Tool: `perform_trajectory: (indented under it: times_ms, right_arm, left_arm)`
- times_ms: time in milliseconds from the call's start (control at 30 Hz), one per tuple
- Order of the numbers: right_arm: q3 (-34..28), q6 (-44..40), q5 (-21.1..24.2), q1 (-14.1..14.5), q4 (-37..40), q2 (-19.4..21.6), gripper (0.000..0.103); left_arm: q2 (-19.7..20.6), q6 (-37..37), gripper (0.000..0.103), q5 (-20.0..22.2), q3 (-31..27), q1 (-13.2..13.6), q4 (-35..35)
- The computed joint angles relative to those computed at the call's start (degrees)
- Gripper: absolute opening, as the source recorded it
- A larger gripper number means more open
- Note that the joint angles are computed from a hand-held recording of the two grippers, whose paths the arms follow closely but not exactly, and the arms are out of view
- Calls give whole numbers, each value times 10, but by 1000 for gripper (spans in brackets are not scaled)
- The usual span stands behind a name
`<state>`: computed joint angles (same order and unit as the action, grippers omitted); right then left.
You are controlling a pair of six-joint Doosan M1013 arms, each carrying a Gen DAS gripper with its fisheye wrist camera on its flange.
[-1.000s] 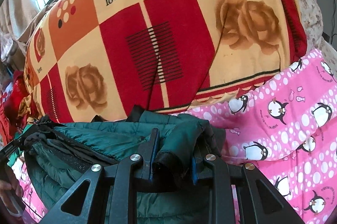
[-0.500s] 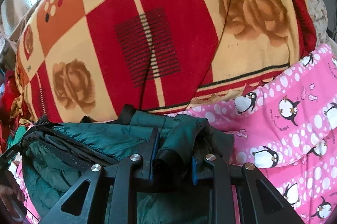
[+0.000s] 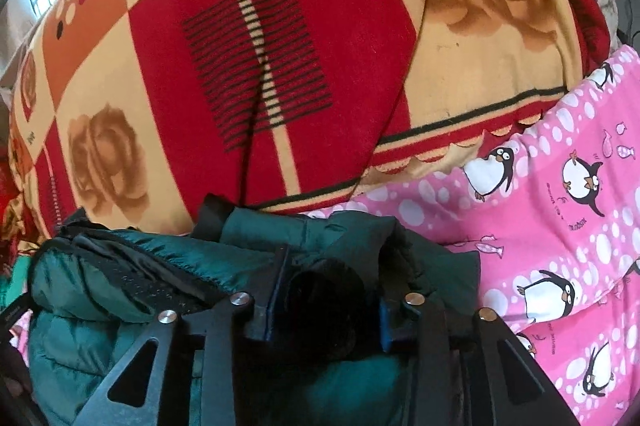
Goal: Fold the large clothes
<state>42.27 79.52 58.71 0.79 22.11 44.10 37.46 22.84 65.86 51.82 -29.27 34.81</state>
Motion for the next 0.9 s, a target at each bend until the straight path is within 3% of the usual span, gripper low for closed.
perform_trajectory:
  times_ms: [33,100,167,300,367,400,433,500,633,900]
  right_arm:
    - [0,-4,1,-2,11,-2,45]
    - [7,-14,-6,-6,32,-11,83]
    - [22,-29,-24,-10,55,-26,93]
    - [39,-48,-22,-14,80,-49,93]
    - [44,-68,1,-14,101,-57,93]
    - [50,-85,5,-12,111,-62,93]
    - [63,-104,2,-9,116,-71,93]
    - [80,-139,-5,-2,127,-83,93]
    - [86,-188,22,16,135,-85,93]
    - [66,-210,26,55,88,-55,93]
  left_arm:
    - [-10,-5,16,-15,12,1,-4]
    - [-24,-14,19,-37,27,1,-7]
    - [-34,-14,24,-49,35,0,-6]
    - [-49,-7,39,-62,44,-8,7]
    - [-53,-13,55,-63,47,-13,20]
    - [-56,-32,73,-57,51,-20,54]
    - [-61,-53,79,-58,59,-25,85]
    - [-67,-71,79,-65,69,-32,114]
    - [-61,-43,79,-53,56,-34,94]
    - [-27,0,79,-23,32,-23,31]
